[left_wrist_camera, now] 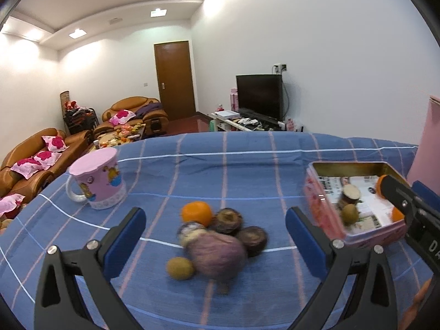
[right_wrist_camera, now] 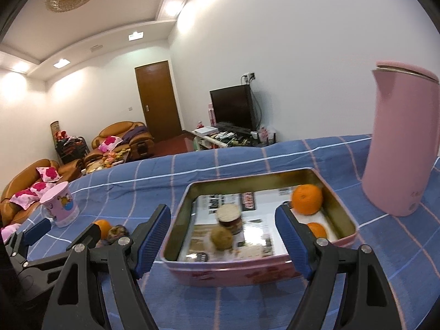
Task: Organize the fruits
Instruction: 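Move both tools back toward the remaining fruit pile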
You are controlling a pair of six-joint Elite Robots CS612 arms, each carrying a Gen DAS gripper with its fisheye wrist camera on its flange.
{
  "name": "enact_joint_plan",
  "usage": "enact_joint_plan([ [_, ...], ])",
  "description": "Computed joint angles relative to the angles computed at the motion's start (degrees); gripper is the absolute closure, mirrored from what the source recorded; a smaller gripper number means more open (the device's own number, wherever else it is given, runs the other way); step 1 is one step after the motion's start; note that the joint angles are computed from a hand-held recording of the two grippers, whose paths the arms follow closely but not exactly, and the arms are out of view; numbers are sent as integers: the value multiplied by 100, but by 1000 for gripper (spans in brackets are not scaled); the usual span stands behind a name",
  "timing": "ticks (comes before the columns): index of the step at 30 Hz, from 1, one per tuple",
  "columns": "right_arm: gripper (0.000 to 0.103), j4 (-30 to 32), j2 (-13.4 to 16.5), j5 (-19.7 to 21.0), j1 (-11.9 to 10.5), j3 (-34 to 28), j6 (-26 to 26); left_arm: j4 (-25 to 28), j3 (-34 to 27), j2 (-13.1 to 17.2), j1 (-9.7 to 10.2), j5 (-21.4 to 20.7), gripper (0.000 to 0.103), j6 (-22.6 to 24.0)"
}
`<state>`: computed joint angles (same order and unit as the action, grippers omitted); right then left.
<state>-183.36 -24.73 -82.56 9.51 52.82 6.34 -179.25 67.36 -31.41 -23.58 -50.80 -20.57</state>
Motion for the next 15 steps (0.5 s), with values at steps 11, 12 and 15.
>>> enact_joint_plan([
  [11,24,383,72,360,157,-197,-282,631,341,-239,377,-43,0,-946],
  [12,24,421,72,382,169,-202,-305,722,353,-253,412,-19,0,-1047],
  [15,24,596,96,492,215,-276,-424,853,406,-287,489,5,0,-1209],
])
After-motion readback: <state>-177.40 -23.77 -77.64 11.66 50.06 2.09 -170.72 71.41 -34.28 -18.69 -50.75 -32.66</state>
